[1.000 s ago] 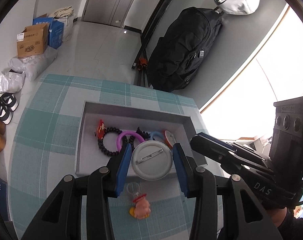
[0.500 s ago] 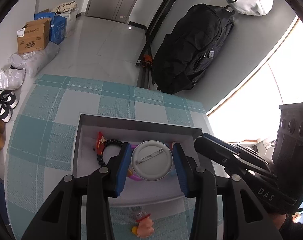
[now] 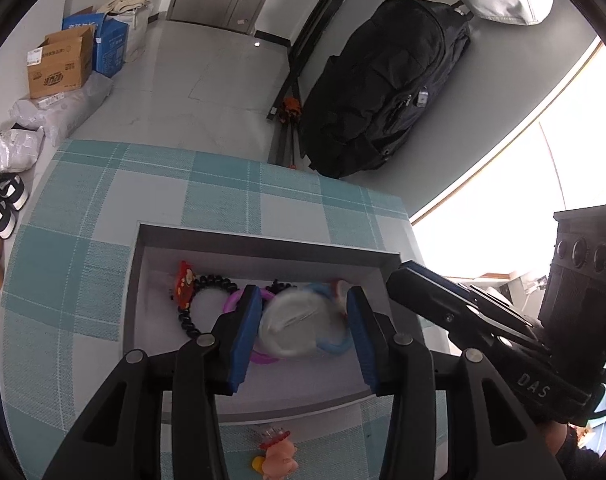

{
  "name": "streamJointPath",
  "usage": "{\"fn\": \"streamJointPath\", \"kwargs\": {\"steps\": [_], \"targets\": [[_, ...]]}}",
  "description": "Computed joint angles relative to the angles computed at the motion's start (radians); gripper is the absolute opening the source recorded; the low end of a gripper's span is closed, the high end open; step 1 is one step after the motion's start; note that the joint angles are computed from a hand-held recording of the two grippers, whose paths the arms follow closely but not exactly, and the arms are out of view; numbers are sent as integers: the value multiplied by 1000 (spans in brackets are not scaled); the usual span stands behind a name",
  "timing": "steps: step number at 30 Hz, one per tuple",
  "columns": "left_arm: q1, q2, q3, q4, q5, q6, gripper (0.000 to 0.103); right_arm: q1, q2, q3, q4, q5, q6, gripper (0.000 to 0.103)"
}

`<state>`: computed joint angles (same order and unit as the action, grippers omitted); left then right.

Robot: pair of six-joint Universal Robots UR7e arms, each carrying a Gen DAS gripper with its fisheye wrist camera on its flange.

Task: Organize jewelry
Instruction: 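Open both grippers to release the charm and badge in the box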

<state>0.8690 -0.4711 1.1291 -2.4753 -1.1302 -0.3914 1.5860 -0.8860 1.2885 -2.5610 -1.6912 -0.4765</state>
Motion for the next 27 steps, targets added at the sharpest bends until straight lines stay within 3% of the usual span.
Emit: {"fn": "streamJointPath", "kwargs": {"steps": [3,7,11,18,27], "targets": [[-7,-8,22,-27,24,-12,56,-7,-24,31,-39,28,10,58],[-19,-20,40,-20,52,-24,58,-7,-51,67,-85,22,19,79],[-40,-29,60,-24,111,-15,58,-11,-71,96,-98,43,29,85],[-70,-59,124,-56,173,-20,58,-5,-104,167,-173,45,1,103],[-106,-93,208,-29,268,-46,58,-4,-153,258,-225,18,-7,103]]}}
